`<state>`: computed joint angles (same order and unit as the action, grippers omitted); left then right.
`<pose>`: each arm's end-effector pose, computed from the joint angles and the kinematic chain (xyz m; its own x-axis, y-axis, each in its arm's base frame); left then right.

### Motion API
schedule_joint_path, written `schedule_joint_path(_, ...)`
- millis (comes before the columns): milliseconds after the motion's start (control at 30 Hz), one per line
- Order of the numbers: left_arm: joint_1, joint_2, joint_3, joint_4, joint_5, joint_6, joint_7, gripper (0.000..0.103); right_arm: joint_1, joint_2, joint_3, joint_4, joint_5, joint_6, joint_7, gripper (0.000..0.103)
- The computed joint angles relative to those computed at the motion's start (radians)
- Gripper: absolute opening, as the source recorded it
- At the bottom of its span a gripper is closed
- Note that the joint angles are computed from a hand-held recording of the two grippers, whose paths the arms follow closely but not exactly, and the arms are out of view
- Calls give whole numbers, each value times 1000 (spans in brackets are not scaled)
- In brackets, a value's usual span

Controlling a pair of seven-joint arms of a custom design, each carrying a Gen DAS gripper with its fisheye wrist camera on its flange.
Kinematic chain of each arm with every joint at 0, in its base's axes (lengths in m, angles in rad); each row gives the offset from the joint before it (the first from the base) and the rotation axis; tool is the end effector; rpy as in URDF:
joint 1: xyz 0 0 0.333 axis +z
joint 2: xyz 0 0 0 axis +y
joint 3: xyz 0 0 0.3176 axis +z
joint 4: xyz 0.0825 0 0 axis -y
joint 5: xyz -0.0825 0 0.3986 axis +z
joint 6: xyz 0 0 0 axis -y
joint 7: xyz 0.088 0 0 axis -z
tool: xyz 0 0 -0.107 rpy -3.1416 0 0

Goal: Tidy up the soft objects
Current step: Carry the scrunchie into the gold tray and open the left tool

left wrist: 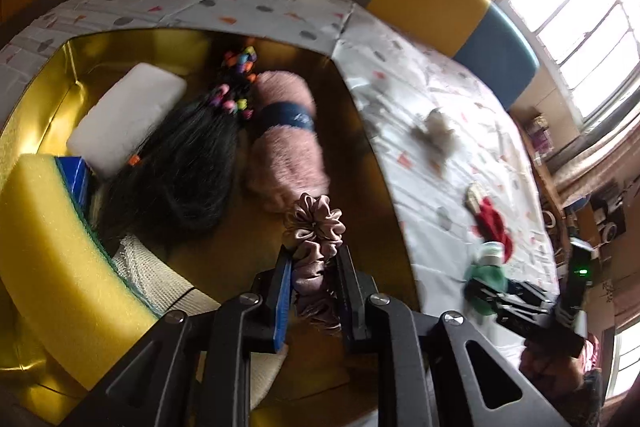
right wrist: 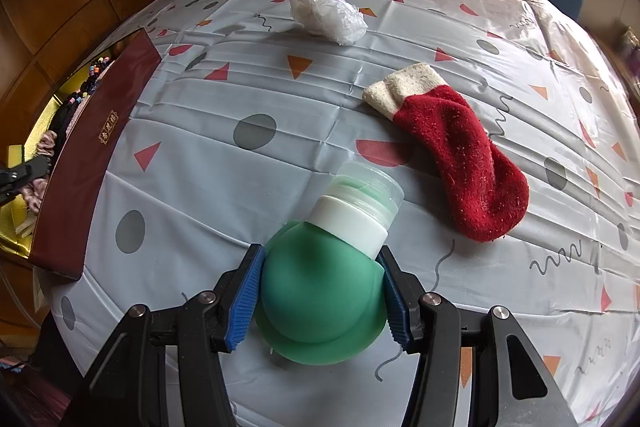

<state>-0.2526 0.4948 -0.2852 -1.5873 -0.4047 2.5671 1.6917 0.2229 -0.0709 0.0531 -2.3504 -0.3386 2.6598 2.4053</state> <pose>0.6531 -0.3427 0.4066 -0.3646 -0.8321 0.4179 -0.8872 0.1743 -0.4271 0.5136 0.1554 0.3908 -0.2670 -0.9609 -0.0741 -0.8691 0.2733 -0.4123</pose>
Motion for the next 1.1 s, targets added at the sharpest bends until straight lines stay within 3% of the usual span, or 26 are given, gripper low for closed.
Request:
schedule_joint_path(400,-81,1,71,-20,197,50,-80,32,0,2,1,3,-11,-5,1,56)
schedule_joint_path(567,-134,-48,123,-87,338,145,-147,33,-1,2,1,4,-20,-7,-1,56)
schedule_joint_path(1100,-131,-152,141,-219,462,266,-229,34,1,3,5,12,-61,-25,25,55)
